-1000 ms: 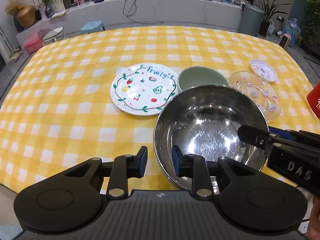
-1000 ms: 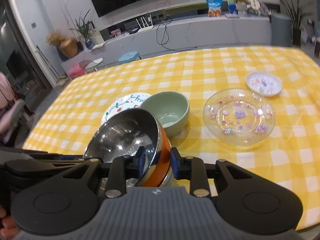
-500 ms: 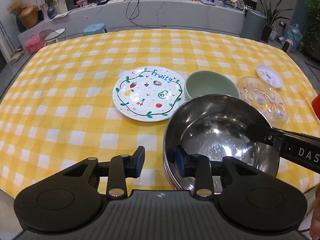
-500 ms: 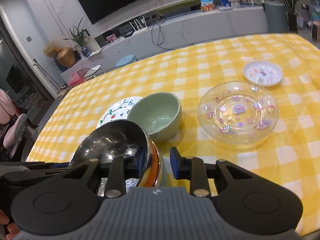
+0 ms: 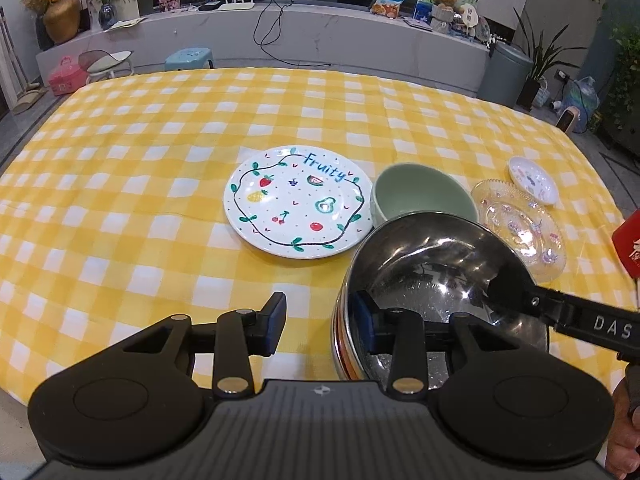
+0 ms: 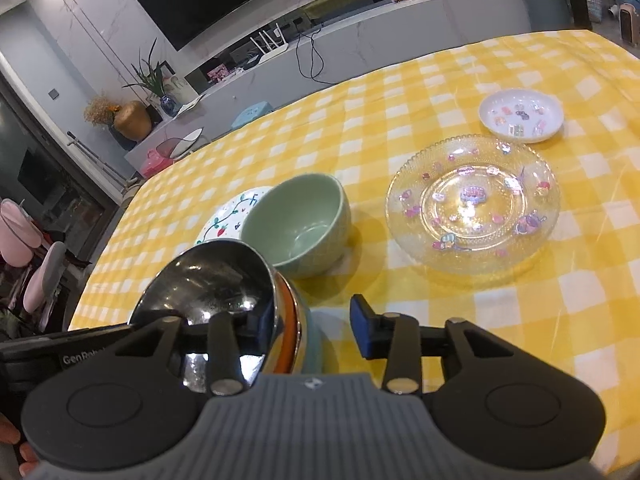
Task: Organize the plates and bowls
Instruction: 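Open both grippers and withdraw them from the stacked bowls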
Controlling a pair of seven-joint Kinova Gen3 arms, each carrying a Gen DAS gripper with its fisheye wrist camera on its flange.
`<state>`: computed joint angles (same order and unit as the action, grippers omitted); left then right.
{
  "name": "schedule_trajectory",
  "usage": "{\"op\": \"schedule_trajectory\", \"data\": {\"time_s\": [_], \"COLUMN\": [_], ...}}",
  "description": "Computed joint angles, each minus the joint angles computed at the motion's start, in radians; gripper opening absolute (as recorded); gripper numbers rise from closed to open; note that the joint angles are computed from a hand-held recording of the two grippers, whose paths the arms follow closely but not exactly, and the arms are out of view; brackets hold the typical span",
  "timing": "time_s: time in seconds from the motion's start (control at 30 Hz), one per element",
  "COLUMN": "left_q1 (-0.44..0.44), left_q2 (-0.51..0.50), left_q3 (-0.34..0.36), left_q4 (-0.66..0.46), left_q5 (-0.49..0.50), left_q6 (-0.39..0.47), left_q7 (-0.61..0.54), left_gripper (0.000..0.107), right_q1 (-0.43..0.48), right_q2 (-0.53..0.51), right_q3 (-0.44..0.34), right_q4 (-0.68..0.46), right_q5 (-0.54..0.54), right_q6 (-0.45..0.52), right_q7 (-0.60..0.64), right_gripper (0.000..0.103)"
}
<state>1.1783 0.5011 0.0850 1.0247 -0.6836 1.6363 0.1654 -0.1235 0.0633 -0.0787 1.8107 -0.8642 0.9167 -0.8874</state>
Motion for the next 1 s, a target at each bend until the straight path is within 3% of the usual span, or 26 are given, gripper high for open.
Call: {"op": "schedule_trajectory", "data": {"time_s": [0.2, 0.43, 0.5, 0.67, 0.8, 1.0], "left_q1": [-0.003, 0.000, -0.035, -0.066, -0.081, -0.123], "left_q2": [-0.082, -0.158, -0.155, -0.141, -0.086, -0.077], "left_q3": [0.016, 0.039, 0.072, 0.072, 0.041, 0.013], "left_q4": [0.127, 0.254, 0.234, 0.173, 0.035, -0.013], "left_q5": [-0.036, -0.140, -0.144, -0.133, -0.114, -0.078], "left_q6": [-0.147, -0.272, -0.252, -0.190, -0.065, -0.087], "left_q7": [0.099, 0.234, 0.196, 0.153, 0.041, -0.078], "left_gripper": [0.051, 0.057, 0.058, 0.058, 0.058, 0.058], "right_q1": [0.018, 0.024, 0.020, 0.007, -0.015, -0.042], "right_q2": [-0.003, -0.038, -0.045, -0.056, -0.057, -0.031], "right_q3": [0.010, 0.026, 0.029, 0.031, 0.020, 0.006], "right_q4": [-0.010, -0.033, -0.049, -0.096, -0.135, -0.195], "right_q5": [-0.033, -0.041, -0.035, -0.015, 0.046, 0.111], "right_q6": [0.043, 0.049, 0.049, 0.051, 0.012, -0.031], "right_q7": [0.052, 0.063, 0.056, 0.049, -0.005, -0.057], "right_gripper": [0.041, 0.058, 0.061, 0.067, 0.068, 0.070]}}
